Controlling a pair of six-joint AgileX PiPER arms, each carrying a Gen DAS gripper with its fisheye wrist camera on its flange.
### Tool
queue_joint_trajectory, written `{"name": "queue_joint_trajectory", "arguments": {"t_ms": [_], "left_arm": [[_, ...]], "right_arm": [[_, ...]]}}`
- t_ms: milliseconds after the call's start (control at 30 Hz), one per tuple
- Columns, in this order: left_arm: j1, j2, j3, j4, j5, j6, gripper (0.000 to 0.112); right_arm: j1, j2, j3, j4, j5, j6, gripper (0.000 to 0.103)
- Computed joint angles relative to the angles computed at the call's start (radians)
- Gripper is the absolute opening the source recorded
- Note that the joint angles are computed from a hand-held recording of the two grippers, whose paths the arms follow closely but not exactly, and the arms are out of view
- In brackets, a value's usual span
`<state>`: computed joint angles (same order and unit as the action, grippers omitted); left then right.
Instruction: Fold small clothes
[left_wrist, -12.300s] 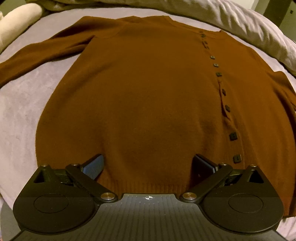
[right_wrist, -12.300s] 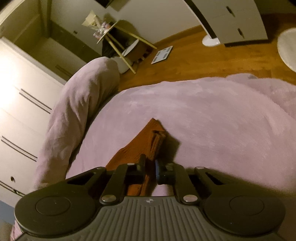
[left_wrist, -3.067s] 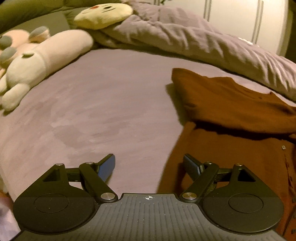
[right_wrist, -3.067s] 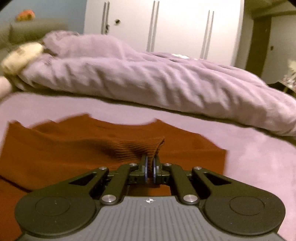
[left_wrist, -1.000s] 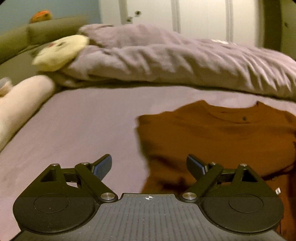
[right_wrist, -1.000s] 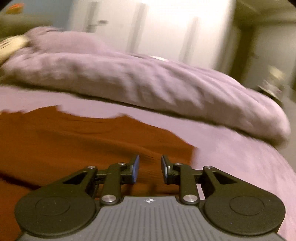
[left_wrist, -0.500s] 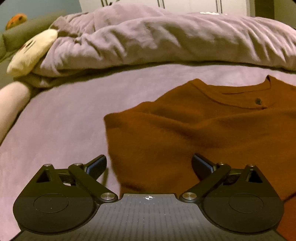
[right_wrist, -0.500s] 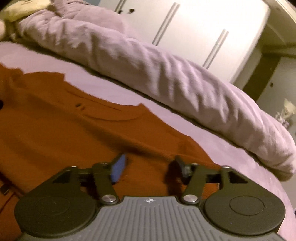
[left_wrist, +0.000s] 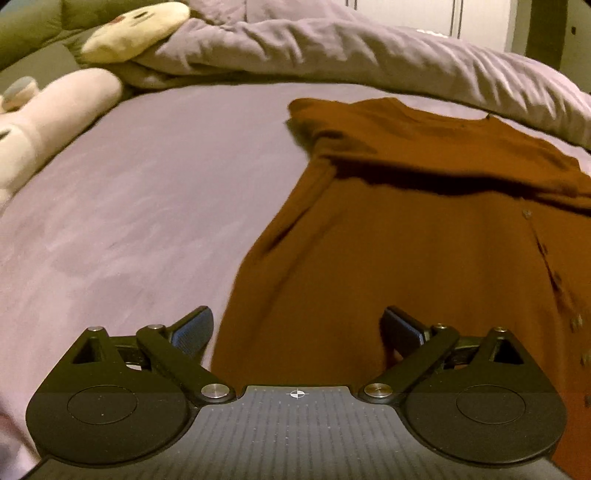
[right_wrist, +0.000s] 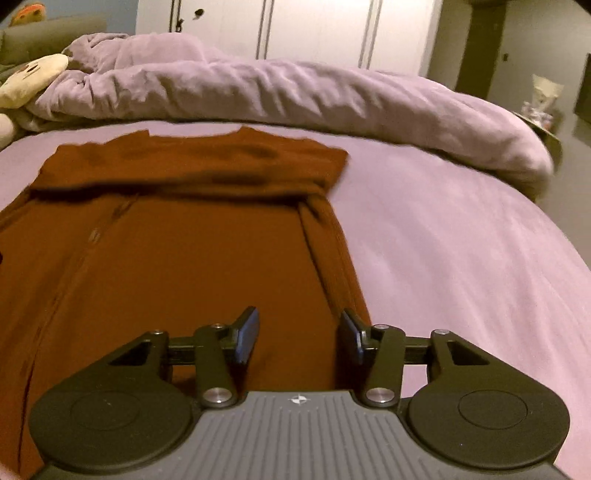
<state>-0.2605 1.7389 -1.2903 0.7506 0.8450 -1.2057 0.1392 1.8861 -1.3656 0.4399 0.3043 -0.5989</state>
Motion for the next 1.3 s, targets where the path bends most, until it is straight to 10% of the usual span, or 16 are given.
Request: {"name": "queue_joint_trajectory", "arguments": {"t_ms": [700,1300], "left_arm": [[-0.089,-0.254,0.247,-0.162,0.038,-0.101,0.095],[0.076,-0.403,0.354,-0.456,-0.152,0.125,0.024]], "right_arm": [[-0.184,-0.186,0.277,0.304,0.075,-0.278,0.039],[-0.277,-0.129,0.205,0.463,0.283,-0.347,0.011]]}}
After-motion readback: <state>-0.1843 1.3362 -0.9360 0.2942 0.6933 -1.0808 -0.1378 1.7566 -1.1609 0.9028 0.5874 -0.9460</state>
